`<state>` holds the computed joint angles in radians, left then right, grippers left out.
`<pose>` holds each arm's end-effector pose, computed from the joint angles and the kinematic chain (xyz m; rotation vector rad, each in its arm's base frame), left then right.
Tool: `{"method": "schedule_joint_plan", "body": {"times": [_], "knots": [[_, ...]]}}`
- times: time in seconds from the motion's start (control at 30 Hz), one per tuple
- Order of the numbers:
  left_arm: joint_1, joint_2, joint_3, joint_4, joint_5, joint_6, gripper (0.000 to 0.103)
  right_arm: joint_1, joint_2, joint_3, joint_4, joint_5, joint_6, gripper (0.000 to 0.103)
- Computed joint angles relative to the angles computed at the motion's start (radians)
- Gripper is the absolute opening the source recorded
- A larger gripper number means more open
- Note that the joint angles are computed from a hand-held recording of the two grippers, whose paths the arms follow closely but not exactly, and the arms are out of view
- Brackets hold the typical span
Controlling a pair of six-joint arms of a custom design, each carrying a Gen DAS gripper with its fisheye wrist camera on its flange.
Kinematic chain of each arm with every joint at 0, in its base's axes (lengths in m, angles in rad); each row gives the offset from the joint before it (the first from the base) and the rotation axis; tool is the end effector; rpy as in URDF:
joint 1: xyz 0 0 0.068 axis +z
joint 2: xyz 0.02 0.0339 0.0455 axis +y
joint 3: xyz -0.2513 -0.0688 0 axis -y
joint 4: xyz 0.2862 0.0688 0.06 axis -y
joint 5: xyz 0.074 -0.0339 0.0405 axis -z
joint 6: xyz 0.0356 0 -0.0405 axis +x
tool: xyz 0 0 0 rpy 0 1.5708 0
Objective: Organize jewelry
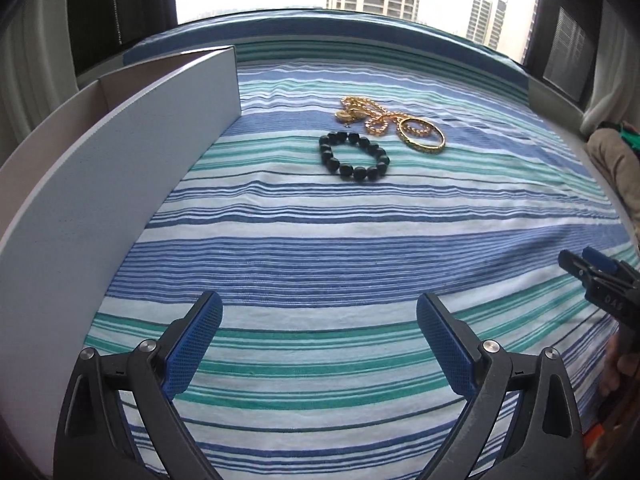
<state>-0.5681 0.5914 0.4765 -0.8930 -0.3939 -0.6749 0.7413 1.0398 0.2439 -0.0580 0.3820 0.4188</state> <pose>0.1419 -0.0744 0.1900 -0.2733 2.4519 -0.0151 0.1610 0.1294 0.0870 -0.2085 2.3385 0.1021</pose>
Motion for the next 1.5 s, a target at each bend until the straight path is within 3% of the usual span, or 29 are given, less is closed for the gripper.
{"method": "schedule_joint_plan", "body": {"times": [0.5, 0.67, 0.87, 1.5], "knots": [[0.11, 0.037, -0.076, 0.124, 0.097, 0.056, 0.098, -0.008, 0.091, 0.017, 0.05, -0.043, 0.004, 0.079], [0.093, 0.067, -0.07, 0.129, 0.082, 0.059, 0.101, 0.022, 0.149, 0.052, 0.036, -0.012, -0.003, 0.087], [0.07, 0.132, -0.045, 0.133, 0.062, 0.08, 0.103, 0.019, 0.144, 0.052, 0.03, -0.013, -0.006, 0.088], [0.071, 0.128, -0.047, 0.132, 0.063, 0.081, 0.103, 0.018, 0.144, 0.051, 0.033, -0.019, -0.006, 0.089]]}}
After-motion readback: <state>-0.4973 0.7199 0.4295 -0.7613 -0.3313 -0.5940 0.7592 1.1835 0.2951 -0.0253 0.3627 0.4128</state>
